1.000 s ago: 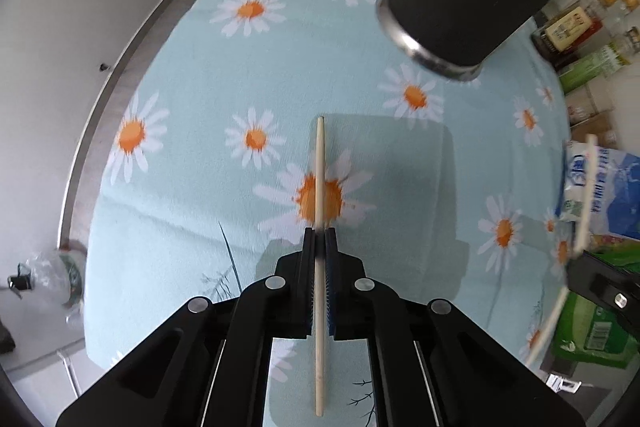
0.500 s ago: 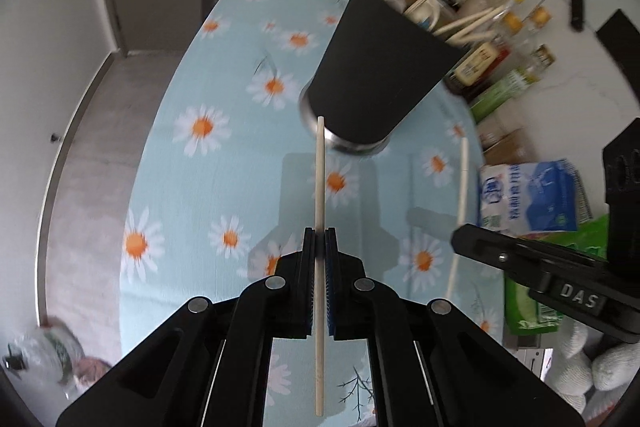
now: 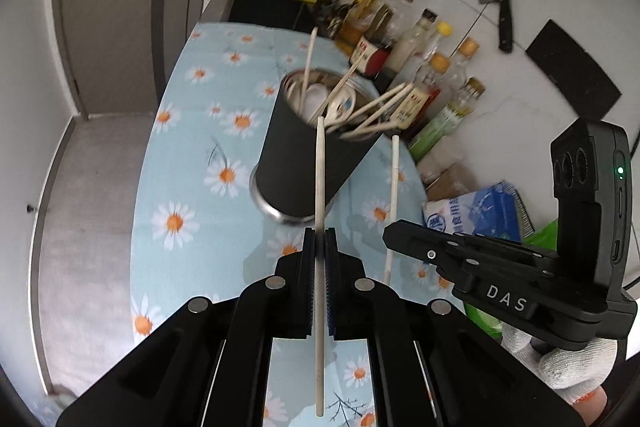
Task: Organize utensils
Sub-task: 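Lift both held chopsticks upright and carry them over the black holder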
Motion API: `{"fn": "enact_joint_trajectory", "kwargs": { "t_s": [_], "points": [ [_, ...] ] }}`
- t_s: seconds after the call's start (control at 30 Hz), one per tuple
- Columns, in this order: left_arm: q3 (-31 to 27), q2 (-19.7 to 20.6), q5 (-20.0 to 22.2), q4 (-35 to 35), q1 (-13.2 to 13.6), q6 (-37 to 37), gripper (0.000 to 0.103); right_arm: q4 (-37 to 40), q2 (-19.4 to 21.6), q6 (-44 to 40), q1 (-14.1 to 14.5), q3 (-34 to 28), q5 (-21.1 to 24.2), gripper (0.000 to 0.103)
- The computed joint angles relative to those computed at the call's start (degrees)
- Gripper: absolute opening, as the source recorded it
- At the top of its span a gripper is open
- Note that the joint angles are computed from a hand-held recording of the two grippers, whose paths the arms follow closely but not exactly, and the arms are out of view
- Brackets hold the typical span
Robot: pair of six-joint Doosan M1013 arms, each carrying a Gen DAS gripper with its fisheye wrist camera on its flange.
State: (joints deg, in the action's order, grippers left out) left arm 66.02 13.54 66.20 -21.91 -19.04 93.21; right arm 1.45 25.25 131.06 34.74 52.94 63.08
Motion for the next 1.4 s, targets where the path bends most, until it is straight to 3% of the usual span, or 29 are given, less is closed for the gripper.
{"fn": "enact_joint_trajectory", "kwargs": {
  "t_s": [0.47,0.73,0.87,1.13,1.3,1.4],
  "points": [
    [-2.0,1.1,-14.2,-13.7,1.5,13.1,0.003,-6.3,-0.1,1.5,-1.7,-3.2,-10.9,0.006],
    [-1.5,2.2,-24.4,-25.6,1.9,27.5,0.003,-14.9,0.7,3.2,-2.3,-4.7,-19.6,0.006],
    [-0.9,2.7,-28.7,-31.1,2.0,32.4,0.003,-20.5,1.3,6.0,-2.4,-5.3,-21.4,0.006],
    [0.2,3.7,-34.0,-46.9,2.5,47.2,0.003,-30.2,1.5,11.8,-2.3,-4.2,-26.0,0.006],
    [0.1,4.8,-34.6,-47.9,2.5,47.8,0.004,-37.4,1.3,16.5,-2.0,-2.7,-27.5,0.006],
    [0.4,5.1,-34.2,-47.4,2.4,47.5,0.004,-37.4,1.3,16.7,-2.2,-1.8,-27.6,0.006]
  ]
}}
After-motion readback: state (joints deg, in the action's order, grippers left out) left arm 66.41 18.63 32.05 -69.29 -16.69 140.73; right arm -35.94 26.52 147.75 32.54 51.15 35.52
